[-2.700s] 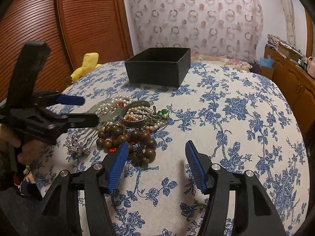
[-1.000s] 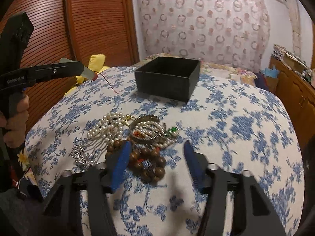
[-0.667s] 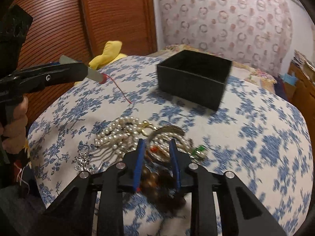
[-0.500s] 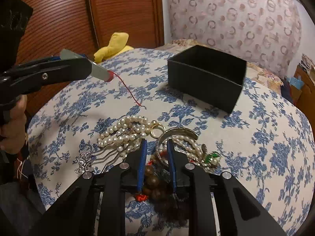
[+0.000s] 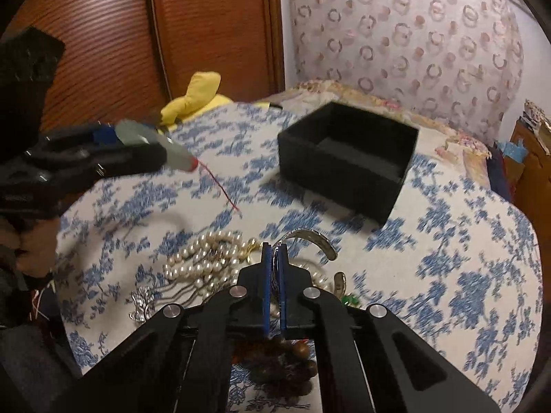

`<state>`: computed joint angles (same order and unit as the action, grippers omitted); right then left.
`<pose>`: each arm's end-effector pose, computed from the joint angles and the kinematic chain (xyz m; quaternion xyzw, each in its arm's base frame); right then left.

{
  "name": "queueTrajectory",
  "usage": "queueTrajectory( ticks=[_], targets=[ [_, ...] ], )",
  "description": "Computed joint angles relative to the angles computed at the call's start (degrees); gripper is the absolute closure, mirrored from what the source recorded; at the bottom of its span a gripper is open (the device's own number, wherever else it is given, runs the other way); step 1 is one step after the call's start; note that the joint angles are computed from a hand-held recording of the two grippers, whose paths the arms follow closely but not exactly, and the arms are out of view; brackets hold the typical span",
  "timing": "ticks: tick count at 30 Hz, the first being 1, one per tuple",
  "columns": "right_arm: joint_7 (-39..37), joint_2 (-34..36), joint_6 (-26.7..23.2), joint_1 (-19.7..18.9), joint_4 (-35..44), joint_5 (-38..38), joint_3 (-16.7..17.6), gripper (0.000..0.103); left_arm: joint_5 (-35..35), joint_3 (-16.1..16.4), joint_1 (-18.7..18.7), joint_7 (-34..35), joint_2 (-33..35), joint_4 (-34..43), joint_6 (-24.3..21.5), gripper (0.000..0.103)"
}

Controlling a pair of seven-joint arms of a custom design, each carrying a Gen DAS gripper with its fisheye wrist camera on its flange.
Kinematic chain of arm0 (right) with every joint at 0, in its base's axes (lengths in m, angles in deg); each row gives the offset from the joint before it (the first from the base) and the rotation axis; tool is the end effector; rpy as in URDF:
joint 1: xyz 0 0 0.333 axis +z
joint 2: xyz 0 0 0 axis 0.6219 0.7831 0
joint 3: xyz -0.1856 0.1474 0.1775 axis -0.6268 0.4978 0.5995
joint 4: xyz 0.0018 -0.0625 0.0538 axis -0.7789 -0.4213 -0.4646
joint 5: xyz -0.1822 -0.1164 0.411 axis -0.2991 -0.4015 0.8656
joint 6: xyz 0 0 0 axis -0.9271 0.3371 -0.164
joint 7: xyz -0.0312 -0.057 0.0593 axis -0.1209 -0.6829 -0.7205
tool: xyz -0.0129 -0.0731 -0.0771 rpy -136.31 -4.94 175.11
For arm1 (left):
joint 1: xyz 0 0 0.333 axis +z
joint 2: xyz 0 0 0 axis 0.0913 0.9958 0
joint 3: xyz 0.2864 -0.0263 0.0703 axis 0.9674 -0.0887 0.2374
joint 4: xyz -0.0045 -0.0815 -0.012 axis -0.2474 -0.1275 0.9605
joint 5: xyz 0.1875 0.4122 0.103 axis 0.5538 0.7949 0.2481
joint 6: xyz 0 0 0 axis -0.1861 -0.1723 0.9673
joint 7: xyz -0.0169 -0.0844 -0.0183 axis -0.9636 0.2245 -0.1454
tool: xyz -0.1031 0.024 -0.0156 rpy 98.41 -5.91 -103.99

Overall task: Organize jewelry
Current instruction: 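Lift the jade bangle with the left tool while the right tool grasps the silver cuff, then carry the bangle and cuff into the black box and open both tools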

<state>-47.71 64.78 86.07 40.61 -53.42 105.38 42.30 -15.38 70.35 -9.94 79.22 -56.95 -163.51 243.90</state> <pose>0.6824 0.0710 0.3586 -0.7948 0.4614 -0.1593 0.3606 0.6729 -0.3004 0.4013 -0.5106 0.7349 -0.4008 0.1965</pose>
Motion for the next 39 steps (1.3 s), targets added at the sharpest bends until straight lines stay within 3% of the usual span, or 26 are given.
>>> queueTrajectory(
  ticks=[6, 16, 21, 26, 31, 39],
  targets=[
    [-4.1, -0.6, -2.7, -1.2, 1.9, 5.3, -0.4, 0.099, 1.5, 1.1, -0.9, -0.8, 2.6, 4.5, -1.9, 0.034],
    [1.6, 2.9, -13.3, -3.2, 8.2, 8.0, -2.4, 0.099, 3.2, 1.7, -1.3, -1.6, 7.0, 11.2, -4.5, 0.034],
    [4.0, 4.0, -12.1, -3.6, 8.9, 6.3, -2.1, 0.099, 2.8, 0.9, -0.7, -0.9, 8.2, 12.7, -5.1, 0.034],
    [1.6, 4.2, -10.2, -4.0, 10.2, 6.9, -1.1, 0.099, 2.8, 0.8, -0.6, -0.4, 9.3, 14.6, -5.8, 0.034],
    [1.0, 8.2, -8.8, -4.1, 15.9, 5.4, -0.3, 0.099, 3.6, 1.8, -1.4, -1.0, 11.4, 18.5, -6.8, 0.034],
    [6.4, 17.8, -10.0, -6.3, 27.3, -1.7, 2.8, 0.099, 6.3, 4.0, -3.1, -3.9, 16.5, 26.6, -10.6, 0.034]
  ],
)
